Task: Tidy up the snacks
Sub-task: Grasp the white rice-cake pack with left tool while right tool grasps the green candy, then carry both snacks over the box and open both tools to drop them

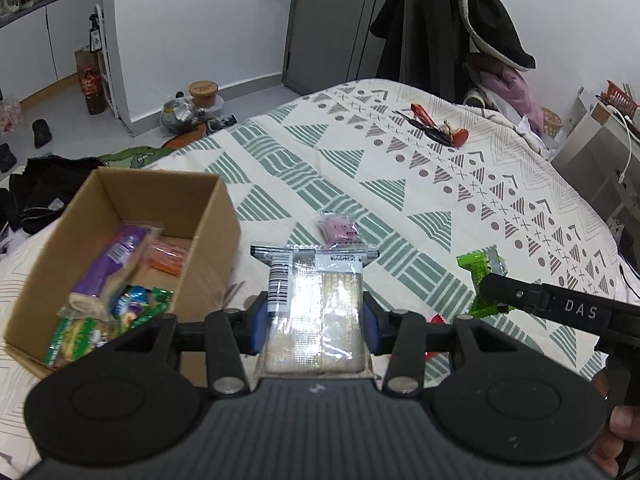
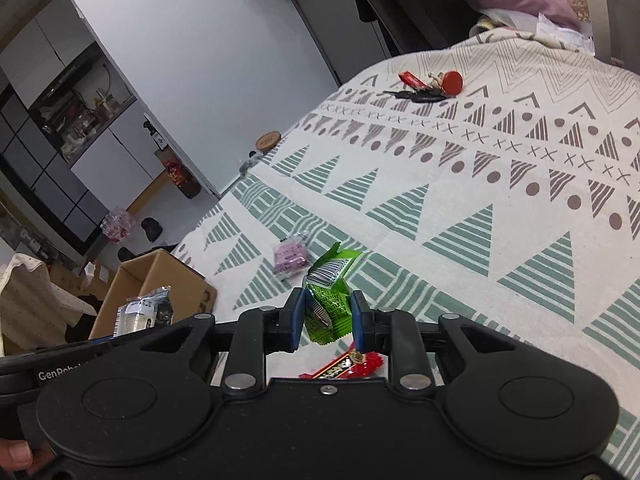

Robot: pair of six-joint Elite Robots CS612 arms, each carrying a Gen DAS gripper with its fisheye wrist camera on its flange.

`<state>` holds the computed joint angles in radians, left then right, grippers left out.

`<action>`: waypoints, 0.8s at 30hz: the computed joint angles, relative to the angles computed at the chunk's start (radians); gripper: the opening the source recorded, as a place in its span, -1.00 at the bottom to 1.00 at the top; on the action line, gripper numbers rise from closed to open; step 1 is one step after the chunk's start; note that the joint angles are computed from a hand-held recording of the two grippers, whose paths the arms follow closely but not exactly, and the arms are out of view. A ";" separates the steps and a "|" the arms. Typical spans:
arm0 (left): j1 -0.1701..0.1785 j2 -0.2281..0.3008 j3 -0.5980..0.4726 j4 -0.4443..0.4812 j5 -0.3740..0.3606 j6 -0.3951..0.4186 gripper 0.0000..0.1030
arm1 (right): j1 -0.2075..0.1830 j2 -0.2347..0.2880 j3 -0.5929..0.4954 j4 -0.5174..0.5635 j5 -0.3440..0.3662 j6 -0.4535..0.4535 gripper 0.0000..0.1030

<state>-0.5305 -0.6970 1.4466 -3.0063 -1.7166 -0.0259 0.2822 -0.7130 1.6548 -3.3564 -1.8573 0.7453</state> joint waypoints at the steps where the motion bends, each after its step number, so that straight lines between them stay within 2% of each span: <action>1: 0.001 -0.004 0.006 -0.009 0.002 0.003 -0.13 | 0.003 -0.001 -0.002 -0.004 -0.001 -0.001 -0.55; 16: 0.036 -0.050 0.050 -0.066 -0.004 -0.009 -0.13 | 0.053 0.005 -0.063 0.006 -0.054 -0.063 -0.55; 24: 0.073 -0.059 0.026 -0.051 -0.042 -0.010 -0.13 | 0.075 0.006 -0.099 0.019 -0.073 -0.086 -0.55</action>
<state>-0.4573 -0.7555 1.4729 -3.0572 -1.7585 -0.0356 0.3576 -0.7069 1.5555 -3.3376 -1.9300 0.6591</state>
